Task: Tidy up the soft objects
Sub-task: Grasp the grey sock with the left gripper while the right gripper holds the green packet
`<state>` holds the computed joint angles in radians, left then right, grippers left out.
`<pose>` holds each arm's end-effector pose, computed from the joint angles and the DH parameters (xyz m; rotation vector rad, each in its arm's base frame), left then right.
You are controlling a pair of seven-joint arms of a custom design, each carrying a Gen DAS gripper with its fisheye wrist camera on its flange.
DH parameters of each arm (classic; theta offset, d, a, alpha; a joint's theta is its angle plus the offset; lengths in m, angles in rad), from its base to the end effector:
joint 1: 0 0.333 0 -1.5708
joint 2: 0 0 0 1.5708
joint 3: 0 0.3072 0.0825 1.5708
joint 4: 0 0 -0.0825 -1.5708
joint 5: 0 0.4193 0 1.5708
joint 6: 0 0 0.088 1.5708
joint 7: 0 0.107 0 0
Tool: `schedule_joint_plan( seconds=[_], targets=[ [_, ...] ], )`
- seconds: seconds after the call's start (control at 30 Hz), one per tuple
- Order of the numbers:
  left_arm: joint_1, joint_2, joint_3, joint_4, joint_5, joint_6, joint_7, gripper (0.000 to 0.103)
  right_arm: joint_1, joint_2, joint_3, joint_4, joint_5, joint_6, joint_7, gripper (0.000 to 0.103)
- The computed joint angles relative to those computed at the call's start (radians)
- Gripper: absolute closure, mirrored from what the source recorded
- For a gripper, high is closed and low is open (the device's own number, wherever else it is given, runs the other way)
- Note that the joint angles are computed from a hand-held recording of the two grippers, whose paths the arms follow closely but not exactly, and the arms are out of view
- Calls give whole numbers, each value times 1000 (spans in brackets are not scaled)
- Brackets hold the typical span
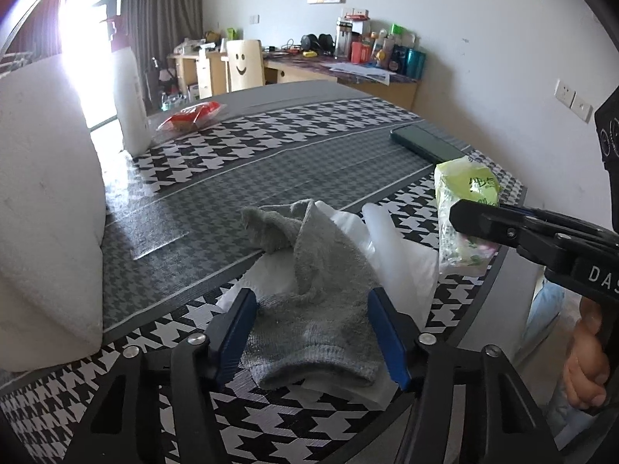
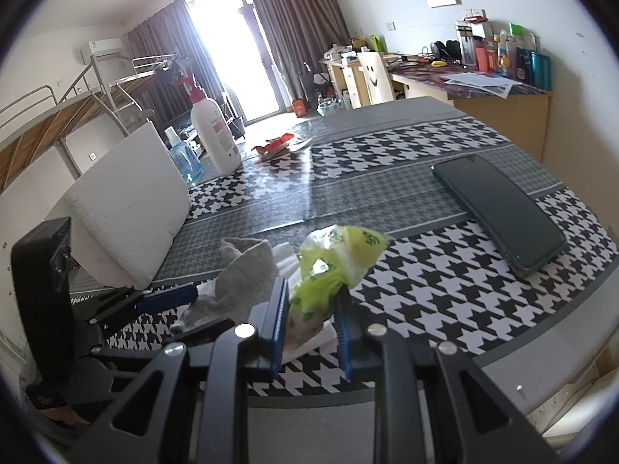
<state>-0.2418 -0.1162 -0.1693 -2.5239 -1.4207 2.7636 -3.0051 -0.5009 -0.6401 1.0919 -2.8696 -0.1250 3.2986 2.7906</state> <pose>0.4585 -0.1529 0.2979 -0.9803 2.5870 -1.0461 0.3647 0.2102 0.3272 -1.3183 1.9178 -0.6290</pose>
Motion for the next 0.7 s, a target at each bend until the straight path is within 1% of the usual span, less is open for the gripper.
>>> schedule_joint_plan(
  seconds=[0.07,0.1,0.13,0.2,0.23,0.3,0.33,0.43,0.7],
  targets=[
    [-1,3,-2,-1,6,4,-1,46,6,-2,-4,-8,2,4,1,76],
    [-2,4,-3,-1,11,3,-3,49,3,-1,-1,-7,3,6,1,76],
    [-5,6,-6,-1,2,15,11,55,2,1,1,-7,5,7,1,76],
    [-13,14,-14,3,-41,58,59,63,-2,3,3,-7,8,9,-1,76],
    [-14,17,-15,6,-43,66,62,70,-1,2,4,-9,10,10,0,76],
    [-14,13,-18,3,-39,72,67,80,3,-2,1,-13,15,9,1,76],
    [-16,12,-18,2,-42,74,77,83,7,-6,-1,-16,17,9,3,76],
    [-17,3,-17,-6,-33,67,77,87,15,-11,-5,-21,20,7,6,76],
    [-8,-66,18,-35,-43,-12,95,87,23,-25,-5,-21,15,3,11,76]
  ],
)
